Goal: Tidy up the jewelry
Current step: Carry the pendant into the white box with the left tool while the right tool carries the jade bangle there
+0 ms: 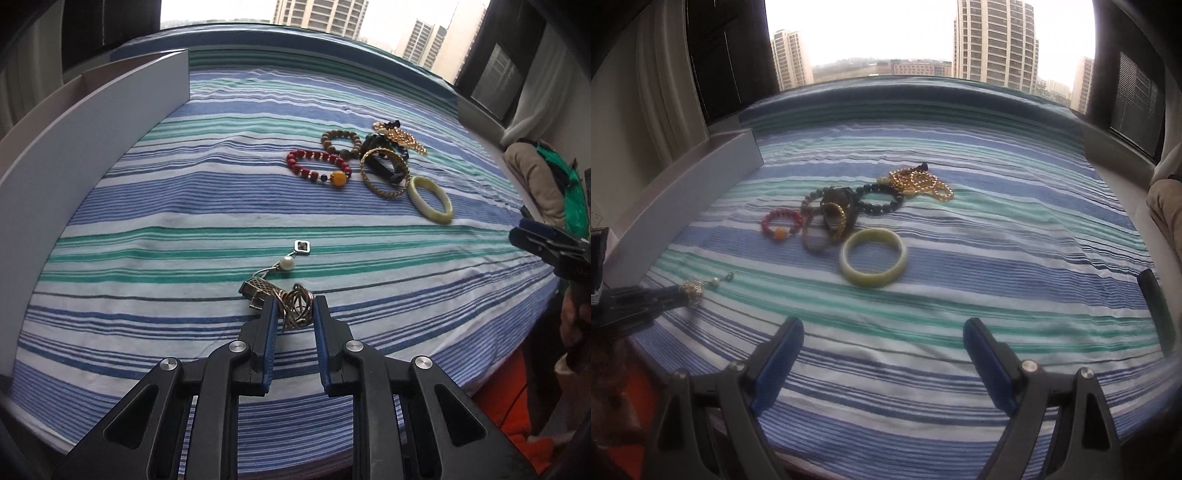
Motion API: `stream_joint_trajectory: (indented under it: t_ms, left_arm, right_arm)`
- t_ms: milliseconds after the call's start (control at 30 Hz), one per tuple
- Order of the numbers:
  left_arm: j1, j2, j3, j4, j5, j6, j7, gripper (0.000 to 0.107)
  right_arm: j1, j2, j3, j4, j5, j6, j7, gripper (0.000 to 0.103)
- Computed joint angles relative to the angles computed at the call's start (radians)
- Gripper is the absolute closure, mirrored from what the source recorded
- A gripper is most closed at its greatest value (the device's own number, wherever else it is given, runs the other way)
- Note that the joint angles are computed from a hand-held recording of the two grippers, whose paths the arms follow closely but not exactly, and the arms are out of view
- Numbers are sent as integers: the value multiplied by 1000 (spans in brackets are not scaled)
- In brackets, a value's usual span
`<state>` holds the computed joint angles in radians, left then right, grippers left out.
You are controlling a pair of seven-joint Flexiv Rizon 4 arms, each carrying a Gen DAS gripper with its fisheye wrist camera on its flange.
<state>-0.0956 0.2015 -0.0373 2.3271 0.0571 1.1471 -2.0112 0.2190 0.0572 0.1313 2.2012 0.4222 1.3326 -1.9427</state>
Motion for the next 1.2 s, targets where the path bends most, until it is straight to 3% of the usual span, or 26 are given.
stream_joint_trajectory:
  t_ms: [67,100,200,233,300,367,433,533,667,900,1033,1200]
  left_arm:
    - [5,7,-3,4,10,-12,-16,89]
    - [7,10,-6,3,17,-18,-22,89]
    - [10,25,-8,-1,33,-36,-30,89]
    - [13,33,-7,0,36,-40,-33,89]
    - [18,50,-4,-1,39,-46,-38,89]
    - [24,72,3,2,38,-50,-41,90]
    - [29,97,13,7,30,-53,-32,90]
    - [36,133,35,13,-2,-59,-5,91]
    - [64,197,63,11,-40,-71,24,91]
    - [210,351,99,-48,-8,-162,43,92]
    - [357,384,97,-109,88,-227,28,92]
    - [477,301,134,-128,150,-264,0,92]
  right_arm:
    - [15,-57,-11,-82,37,-83,-67,22]
    - [18,-87,-1,-111,26,-96,-86,33]
    - [26,-180,31,-176,-83,-101,-93,38]
    - [33,-213,31,-192,-146,-103,-63,43]
    - [32,-263,37,-230,-219,-139,-24,45]
    - [15,-292,55,-259,-249,-185,-19,63]
    - [-2,-287,71,-254,-260,-177,-18,90]
    - [-40,-256,104,-271,-201,-241,-52,93]
    - [-82,-190,124,-347,5,-400,-155,93]
    - [-11,-124,97,-511,203,-581,-233,93]
    - [94,-175,129,-649,194,-570,-227,93]
    - [256,-364,185,-895,83,-510,-163,93]
